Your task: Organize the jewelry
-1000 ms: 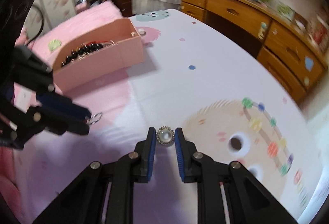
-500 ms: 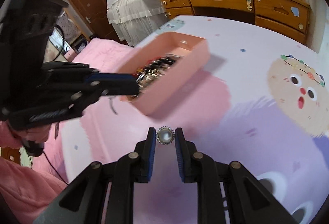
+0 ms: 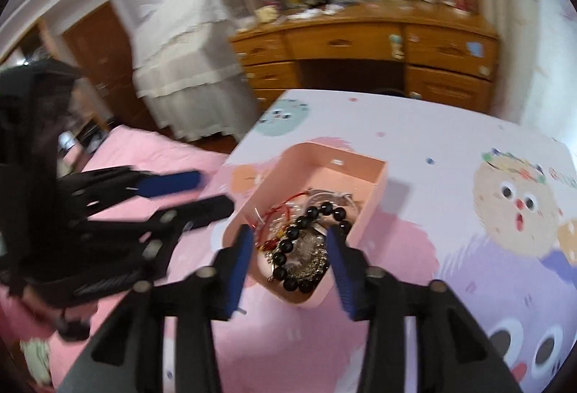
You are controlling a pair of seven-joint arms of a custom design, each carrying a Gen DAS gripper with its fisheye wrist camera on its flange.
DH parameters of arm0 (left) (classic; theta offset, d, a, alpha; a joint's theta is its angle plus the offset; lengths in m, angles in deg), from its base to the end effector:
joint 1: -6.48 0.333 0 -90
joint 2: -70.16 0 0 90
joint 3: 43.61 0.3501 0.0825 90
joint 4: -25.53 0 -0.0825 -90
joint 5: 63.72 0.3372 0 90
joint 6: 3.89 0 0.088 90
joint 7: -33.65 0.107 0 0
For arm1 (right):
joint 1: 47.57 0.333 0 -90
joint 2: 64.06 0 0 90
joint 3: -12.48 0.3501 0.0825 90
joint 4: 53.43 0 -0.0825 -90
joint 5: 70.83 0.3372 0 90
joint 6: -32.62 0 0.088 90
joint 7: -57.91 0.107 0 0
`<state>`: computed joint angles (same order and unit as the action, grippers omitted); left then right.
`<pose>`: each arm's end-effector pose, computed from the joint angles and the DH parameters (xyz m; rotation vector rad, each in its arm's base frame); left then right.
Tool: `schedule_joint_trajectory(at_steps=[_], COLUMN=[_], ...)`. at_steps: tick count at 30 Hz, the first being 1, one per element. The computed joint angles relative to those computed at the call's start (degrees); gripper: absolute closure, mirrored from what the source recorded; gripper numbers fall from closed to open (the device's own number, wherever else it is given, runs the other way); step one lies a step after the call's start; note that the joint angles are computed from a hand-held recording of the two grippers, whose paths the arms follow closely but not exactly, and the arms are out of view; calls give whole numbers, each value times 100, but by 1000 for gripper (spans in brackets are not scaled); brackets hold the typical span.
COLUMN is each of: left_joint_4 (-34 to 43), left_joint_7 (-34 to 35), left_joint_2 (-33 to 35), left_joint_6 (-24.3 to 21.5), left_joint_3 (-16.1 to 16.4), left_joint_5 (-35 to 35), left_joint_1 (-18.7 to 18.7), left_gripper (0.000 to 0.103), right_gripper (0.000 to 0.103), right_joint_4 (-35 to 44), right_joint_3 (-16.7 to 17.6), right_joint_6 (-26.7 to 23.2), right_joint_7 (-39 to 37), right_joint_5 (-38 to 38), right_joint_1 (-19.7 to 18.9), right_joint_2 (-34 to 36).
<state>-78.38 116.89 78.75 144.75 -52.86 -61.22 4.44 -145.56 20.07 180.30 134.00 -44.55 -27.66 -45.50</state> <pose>0.6000 -0.1135 0.5806 -1.7953 1.9830 -0.6998 0.6022 0.2888 0.5637 -1.9941 1.3325 -0.0961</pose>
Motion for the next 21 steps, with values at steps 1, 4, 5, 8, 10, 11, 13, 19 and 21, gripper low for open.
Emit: schedule_joint_trajectory(at_steps=[1, 4, 5, 8, 10, 11, 13, 19, 21], left_joint_4=[-59, -264, -379, -703, -883, -983, -1180, -1666, -1616], left_joint_7=[113, 155, 152, 222, 310, 334, 252, -425, -773], left_joint_2=[-101, -360, -489, -764, -943, -1046, -1257, -2019, -2125], left_joint_6=[-48, -242, -372, -711, -1051, -1205, -1378, -1368, -1314], left_joint_3=[-22, 35, 74, 161, 213, 234, 268, 200, 48], left_joint_5=[-270, -608, -658, -782, -873, -916, -905, -465, 87], left_joint_1=[88, 175, 197, 207, 192, 174, 136, -72, -137], left_gripper=[20, 16, 16, 16, 16, 16, 16, 16, 16], right_gripper=[54, 37, 34, 30, 24, 18, 13, 10, 10], right_joint_4=[-102, -594, -761, -1262, -1656, -1855, -2223, -2699, -2806], right_joint_3=[-51, -333, -408, -384, -343, -308, -231, -117, -111], right_joint_6=[99, 267, 155, -185, -502, -637, -800, -1411, -1448], right_joint_7=[185, 1261, 1691, 2415, 2874, 3071, 3258, 3619, 3778], right_joint_5=[-43, -624, -866, -1166, -1351, -1430, -1368, -1299, -1411], right_joint_1=[59, 370, 451, 446, 415, 394, 318, 64, -50], right_joint_2=[-72, -428, -577, -994, -1342, -1519, -1850, -2556, -2793])
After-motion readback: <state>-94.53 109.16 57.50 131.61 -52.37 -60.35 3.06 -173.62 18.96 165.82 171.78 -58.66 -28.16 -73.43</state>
